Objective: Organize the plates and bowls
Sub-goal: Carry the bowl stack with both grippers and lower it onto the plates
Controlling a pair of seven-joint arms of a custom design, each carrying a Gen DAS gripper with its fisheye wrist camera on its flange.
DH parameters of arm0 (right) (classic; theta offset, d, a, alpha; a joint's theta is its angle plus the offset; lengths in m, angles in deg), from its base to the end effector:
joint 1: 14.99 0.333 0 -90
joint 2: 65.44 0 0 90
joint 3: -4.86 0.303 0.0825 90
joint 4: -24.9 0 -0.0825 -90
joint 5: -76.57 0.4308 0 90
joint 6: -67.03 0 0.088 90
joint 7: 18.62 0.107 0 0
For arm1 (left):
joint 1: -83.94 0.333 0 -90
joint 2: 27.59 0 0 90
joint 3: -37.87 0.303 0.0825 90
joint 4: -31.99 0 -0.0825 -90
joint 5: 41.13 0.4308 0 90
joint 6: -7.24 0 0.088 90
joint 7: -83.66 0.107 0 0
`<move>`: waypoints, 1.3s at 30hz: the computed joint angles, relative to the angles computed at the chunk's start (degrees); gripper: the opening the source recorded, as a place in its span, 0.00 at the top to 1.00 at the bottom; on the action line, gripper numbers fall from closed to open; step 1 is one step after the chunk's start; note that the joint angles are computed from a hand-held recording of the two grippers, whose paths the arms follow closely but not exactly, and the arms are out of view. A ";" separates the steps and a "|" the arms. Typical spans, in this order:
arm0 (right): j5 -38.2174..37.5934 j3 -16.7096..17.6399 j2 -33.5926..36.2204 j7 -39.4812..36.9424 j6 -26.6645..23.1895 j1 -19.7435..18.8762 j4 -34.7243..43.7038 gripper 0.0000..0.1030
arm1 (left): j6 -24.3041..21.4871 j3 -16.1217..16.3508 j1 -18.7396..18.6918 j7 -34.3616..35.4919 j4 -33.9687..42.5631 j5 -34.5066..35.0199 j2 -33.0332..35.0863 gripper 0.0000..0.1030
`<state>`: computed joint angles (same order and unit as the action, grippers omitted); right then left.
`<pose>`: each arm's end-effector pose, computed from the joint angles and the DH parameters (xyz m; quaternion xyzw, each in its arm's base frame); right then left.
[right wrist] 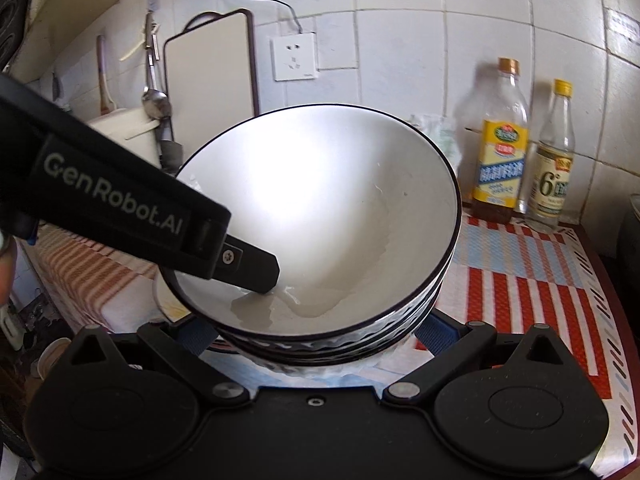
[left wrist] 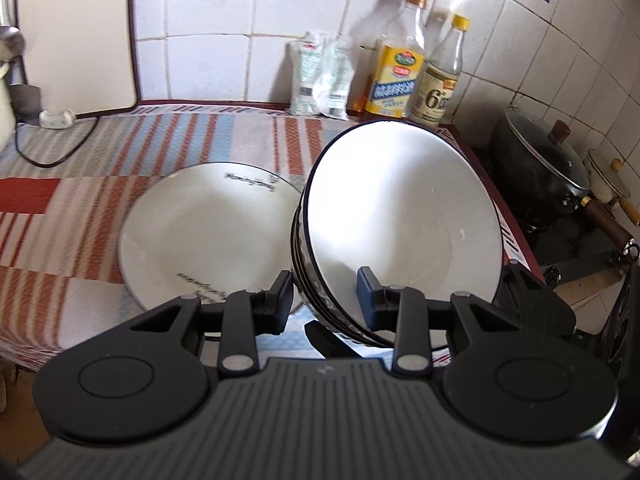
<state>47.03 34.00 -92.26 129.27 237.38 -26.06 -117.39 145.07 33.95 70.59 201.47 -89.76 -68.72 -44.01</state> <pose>0.4684 0.2026 0.4944 -0.5728 0.6742 -0.2988 0.3579 0.5357 -0.1729 0.5699 -0.4711 0.8161 -0.3234 0.0861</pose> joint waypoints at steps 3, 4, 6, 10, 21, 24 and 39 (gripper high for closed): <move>-0.72 0.74 1.35 0.15 -0.08 -0.22 2.03 0.00 | -0.34 0.57 0.71 0.08 0.39 0.53 -0.34 0.69; -1.14 0.97 1.86 0.36 -0.07 -0.34 2.75 0.00 | -0.37 0.76 0.93 0.24 0.59 0.67 -0.35 0.69; -2.18 1.16 3.27 0.76 0.20 -0.51 4.28 0.00 | -0.35 0.99 1.45 0.22 1.09 1.11 -0.20 0.69; -5.40 1.23 6.21 2.37 0.54 -0.65 7.30 0.00 | -0.62 1.26 2.47 0.03 2.80 1.77 0.93 0.69; -16.61 -2.76 15.55 9.46 1.41 2.90 14.56 0.00 | -0.57 0.15 5.31 -0.25 7.18 4.98 5.60 0.69; -17.96 -4.80 18.38 9.23 1.63 4.78 16.47 0.00 | -0.49 -0.19 6.07 -0.92 8.35 5.54 7.34 0.69; -14.12 -15.65 26.13 3.47 1.34 15.22 20.67 0.00 | -1.16 -2.94 8.90 -1.26 13.62 7.24 15.06 0.69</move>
